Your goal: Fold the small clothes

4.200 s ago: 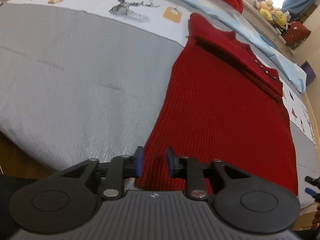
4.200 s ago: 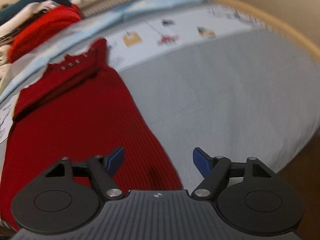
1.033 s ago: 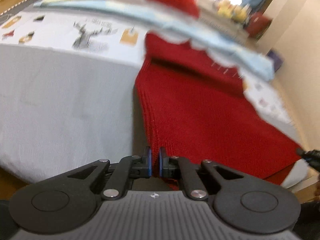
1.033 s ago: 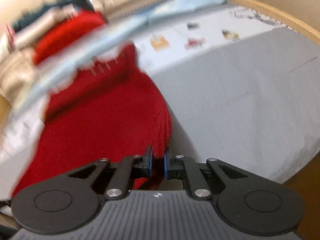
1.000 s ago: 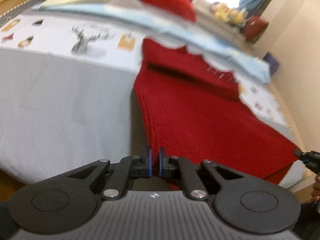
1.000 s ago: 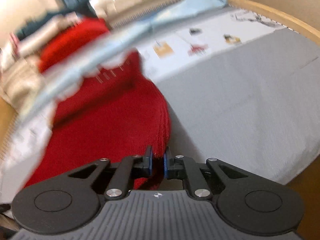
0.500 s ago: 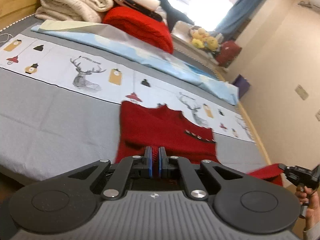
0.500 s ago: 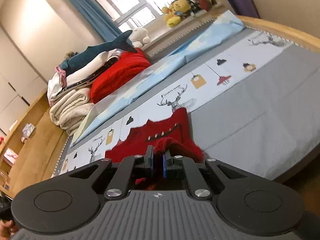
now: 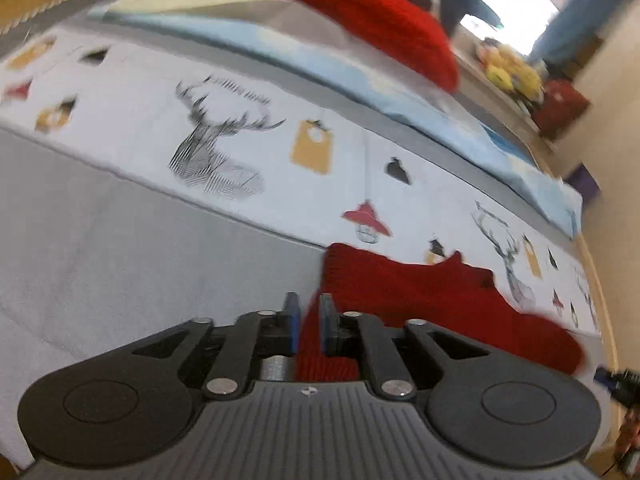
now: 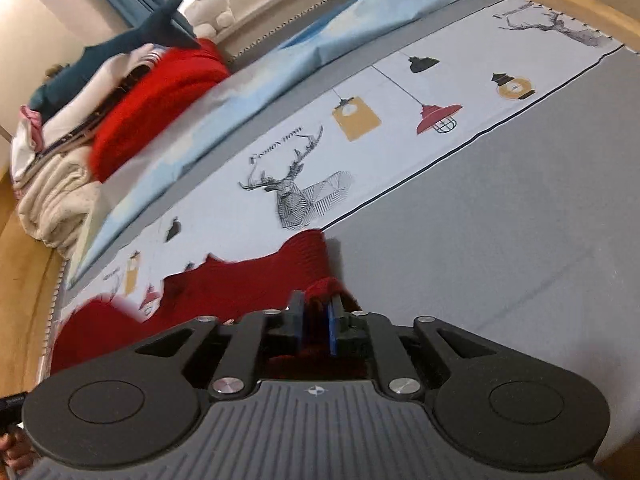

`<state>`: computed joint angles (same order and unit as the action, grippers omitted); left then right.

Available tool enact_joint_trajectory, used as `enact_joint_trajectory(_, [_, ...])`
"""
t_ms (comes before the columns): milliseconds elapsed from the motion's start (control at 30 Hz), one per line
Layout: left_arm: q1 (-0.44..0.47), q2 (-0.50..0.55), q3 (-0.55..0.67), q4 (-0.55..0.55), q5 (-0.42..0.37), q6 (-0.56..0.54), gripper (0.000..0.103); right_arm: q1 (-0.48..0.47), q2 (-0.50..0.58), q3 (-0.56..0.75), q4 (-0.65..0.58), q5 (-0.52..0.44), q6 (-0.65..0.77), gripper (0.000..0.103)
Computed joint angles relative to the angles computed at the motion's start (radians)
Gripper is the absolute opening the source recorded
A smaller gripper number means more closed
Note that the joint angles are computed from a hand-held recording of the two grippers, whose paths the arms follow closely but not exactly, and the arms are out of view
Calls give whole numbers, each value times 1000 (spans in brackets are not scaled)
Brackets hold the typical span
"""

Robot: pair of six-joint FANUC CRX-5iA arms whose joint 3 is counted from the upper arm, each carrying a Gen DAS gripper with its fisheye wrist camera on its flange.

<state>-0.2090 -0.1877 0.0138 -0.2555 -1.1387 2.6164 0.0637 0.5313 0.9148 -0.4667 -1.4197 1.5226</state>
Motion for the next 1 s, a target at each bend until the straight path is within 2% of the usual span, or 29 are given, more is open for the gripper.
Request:
enact_joint_trajectory(33, [39,1,-24,76,-14,-7,19,13,-25,-64,42,72,-3,24])
enact_joint_trajectory(67, [55,-5,-44,106,-5,11,19,21,-38,-103,78,108,-22,25])
enact_joint_trajectory(133, [70,-13,-76,146,30,-19,41,20,-7,-76,97,58,-96,26])
enact_joint_trajectory(200, [83,5,-88,195,34,-98,54,2,-8,-83,39,53,-94,36])
enact_joint_trajectory(233, [92,19,-92,222,30,-134,54,5,-4,-83,39,40,-74,45])
enact_joint_trajectory(267, [98,34,-90,239,22,-151,54,17,5,-83,55,16,-47,48])
enact_joint_trajectory(433, [106,69,-100,268,48,-131,57,50,31,-81,69,-76,-20,52])
enact_joint_trajectory(567, [100,99,-90,290,47,-121,57,82,25,-106,106,-73,-14,53])
enact_joint_trajectory(633, [94,120,-76,291,45,-128,57,89,19,-121,118,-58,-17,51])
enact_joint_trajectory(700, [90,128,-70,294,50,-148,55,94,13,-133,131,-41,-24,32])
enact_joint_trajectory(733, [85,130,-67,293,56,-164,42,88,19,-123,134,-42,-19,16])
enact_joint_trajectory(767, [76,132,-57,278,55,-179,31,88,10,-135,138,-28,-12,13])
enact_joint_trajectory(800, [60,137,-33,241,39,-177,15,84,2,-143,133,-16,1,12])
enact_joint_trajectory(900, [-1,126,25,113,16,-152,13,82,-48,-199,131,66,44,11])
enact_joint_trajectory(1000, [-77,76,45,-55,74,-66,13,68,-128,-275,86,197,80,10])
